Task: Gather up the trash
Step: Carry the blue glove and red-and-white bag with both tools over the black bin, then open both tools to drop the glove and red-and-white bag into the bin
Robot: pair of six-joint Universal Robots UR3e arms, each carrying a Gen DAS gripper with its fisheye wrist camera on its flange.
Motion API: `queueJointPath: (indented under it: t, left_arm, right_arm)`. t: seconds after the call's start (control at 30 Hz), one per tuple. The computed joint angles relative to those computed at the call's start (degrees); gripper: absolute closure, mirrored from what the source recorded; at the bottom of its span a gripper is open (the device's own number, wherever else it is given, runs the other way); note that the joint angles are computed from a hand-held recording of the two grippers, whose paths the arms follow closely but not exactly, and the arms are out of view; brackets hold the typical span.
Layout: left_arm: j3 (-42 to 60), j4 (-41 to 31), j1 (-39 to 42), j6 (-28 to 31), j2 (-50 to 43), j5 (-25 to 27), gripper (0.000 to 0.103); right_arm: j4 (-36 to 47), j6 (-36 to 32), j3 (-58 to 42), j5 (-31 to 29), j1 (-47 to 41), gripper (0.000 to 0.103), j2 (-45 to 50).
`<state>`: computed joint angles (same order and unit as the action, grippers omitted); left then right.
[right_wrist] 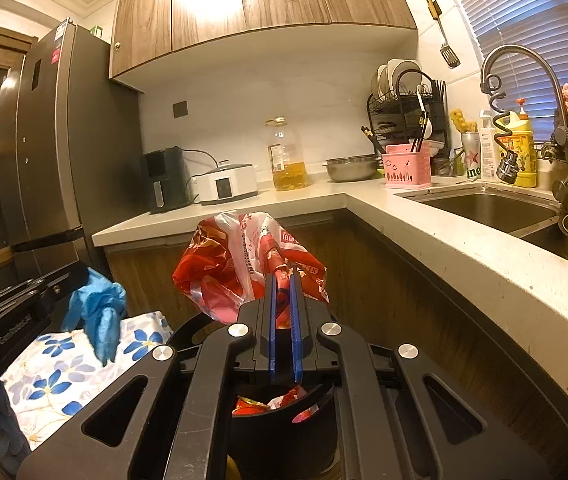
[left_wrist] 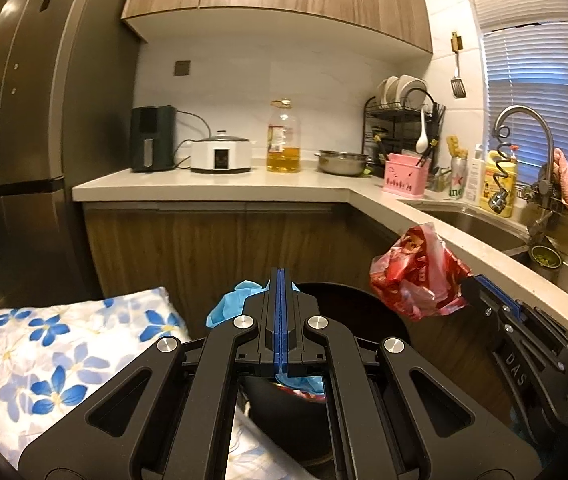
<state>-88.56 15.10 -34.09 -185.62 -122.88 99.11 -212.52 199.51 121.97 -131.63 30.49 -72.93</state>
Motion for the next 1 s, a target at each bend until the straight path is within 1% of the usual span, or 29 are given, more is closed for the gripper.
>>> queueJointPath:
  t: [0.37,0.53,1.0]
  left_arm:
    - [7.91,-2.76,-0.09,0.72,-6.01,-1.92,0.103]
    - [10.36,-3.52,0.1,0.69,-7.65,-2.71,0.103]
    - [13.32,-4.45,0.67,1.15,-10.02,-4.2,0.103]
  right_arm:
    - [-0.79,-0.5,0.58,2.98,-3.33,0.096,0.22]
    - [-0.94,-0.27,0.1,3.41,-3.69,0.096,1.02]
    - [-1.26,-0.38,0.04,5.32,-5.34,0.096,1.58]
